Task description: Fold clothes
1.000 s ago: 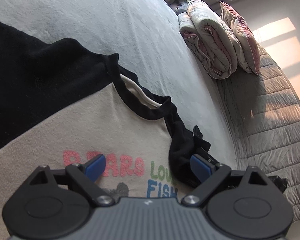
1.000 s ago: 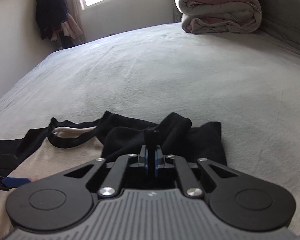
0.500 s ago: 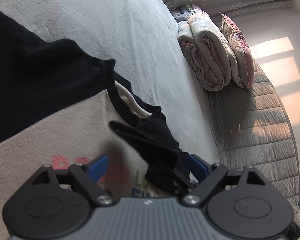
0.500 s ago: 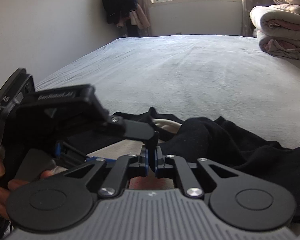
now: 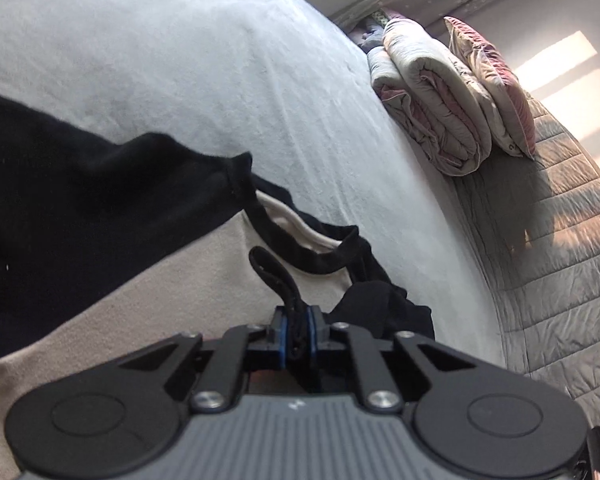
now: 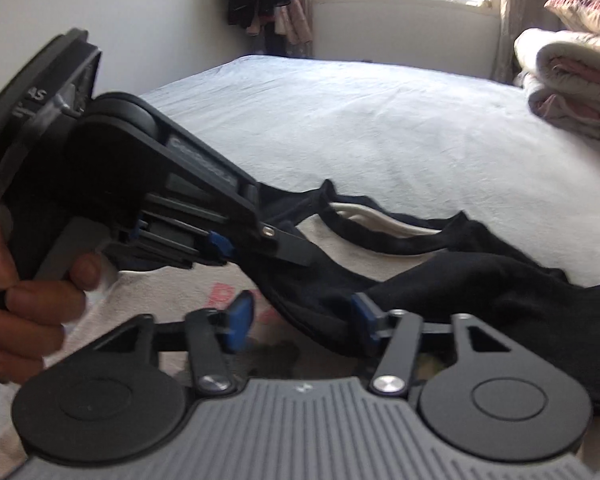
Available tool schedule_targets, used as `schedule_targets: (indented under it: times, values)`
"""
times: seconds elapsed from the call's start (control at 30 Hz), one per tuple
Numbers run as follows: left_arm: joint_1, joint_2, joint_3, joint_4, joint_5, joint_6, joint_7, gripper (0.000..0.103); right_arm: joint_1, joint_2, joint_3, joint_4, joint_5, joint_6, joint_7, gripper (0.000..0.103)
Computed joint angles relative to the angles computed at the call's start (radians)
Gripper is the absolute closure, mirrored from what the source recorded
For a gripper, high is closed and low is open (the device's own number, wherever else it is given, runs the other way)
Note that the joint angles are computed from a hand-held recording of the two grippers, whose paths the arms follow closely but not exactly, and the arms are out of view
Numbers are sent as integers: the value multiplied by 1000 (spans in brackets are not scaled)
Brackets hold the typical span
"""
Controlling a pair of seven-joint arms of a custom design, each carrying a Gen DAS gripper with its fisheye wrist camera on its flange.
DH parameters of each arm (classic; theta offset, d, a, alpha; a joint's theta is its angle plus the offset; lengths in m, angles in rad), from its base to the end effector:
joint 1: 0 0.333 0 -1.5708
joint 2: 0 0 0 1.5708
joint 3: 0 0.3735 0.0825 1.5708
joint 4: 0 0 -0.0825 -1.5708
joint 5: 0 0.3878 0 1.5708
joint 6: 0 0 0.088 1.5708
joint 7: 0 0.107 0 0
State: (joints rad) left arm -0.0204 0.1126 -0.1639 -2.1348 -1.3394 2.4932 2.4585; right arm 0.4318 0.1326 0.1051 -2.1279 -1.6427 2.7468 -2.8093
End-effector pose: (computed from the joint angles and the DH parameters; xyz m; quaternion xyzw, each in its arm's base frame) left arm 0.5780 -0.0998 0.4314 0.6232 -0.6398 0.4384 0.1007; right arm 0.4817 0.3311 0.4236 -0.6513 0.6010 -0.3208 0.3343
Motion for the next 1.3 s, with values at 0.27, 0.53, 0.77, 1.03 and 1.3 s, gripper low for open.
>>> schedule_targets:
  times: [0.27,0.53,0.77,1.03,1.3]
  values:
    - [-2,-55,11,9,-140,35,168,93,10,-42,1,-98,152,-291,-192,28]
    - [9,-53,33,8,-207,111,290,93,-27,-60,-13,-143,181,-341,-220,28]
    - [37,-14,48,0,-267,188,366,93,-50,-92,-9,-181,196,-310,-203,28]
    - [66,45,41,-16,-126,204,255,90,-85,-126,-19,-211,219,-210,-202,28]
    - [97,43,38,-16,-179,152,279,78,-176,-222,-49,-277,188,122,-142,28]
